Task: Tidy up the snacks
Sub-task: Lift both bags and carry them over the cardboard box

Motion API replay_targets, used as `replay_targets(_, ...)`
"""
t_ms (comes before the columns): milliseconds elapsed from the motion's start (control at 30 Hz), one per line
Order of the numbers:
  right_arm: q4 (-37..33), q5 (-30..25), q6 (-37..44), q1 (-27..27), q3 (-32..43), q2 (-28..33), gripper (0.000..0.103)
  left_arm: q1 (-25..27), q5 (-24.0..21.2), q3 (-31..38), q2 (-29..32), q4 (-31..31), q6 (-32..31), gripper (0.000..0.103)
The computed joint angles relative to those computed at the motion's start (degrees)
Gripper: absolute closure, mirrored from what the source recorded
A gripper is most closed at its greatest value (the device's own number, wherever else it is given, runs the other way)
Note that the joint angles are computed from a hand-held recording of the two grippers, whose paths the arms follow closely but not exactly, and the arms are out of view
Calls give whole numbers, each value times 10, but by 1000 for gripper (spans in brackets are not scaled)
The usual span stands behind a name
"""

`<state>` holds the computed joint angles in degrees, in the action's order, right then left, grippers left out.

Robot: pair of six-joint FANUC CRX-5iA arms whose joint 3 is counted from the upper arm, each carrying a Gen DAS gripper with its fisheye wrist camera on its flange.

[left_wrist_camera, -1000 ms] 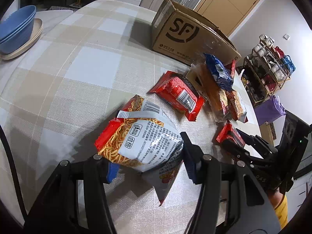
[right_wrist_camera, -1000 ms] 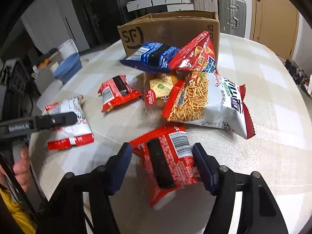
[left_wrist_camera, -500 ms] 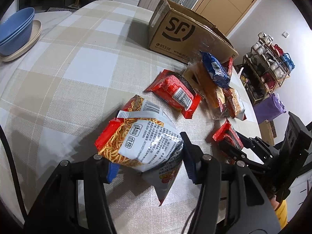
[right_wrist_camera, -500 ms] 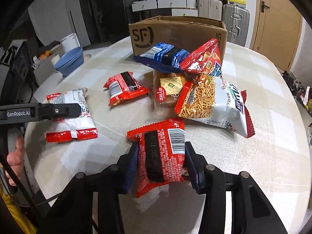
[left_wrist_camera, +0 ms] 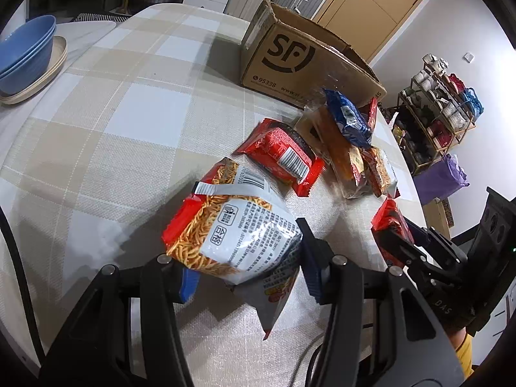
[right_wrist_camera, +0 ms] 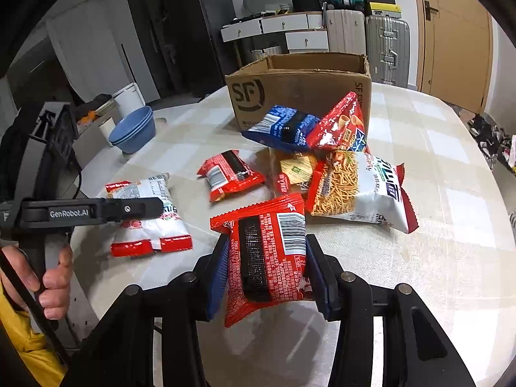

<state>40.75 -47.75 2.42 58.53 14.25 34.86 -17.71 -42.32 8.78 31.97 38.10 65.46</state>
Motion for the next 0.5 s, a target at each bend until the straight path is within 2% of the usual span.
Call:
replay_targets(233, 38, 33, -57, -3, -30, -17, 57, 1, 4, -10, -10, 6, -13, 54)
replay_targets(500, 99, 43, -108, -2, -49, -37, 57, -3, 12, -19, -31, 14, -33, 55)
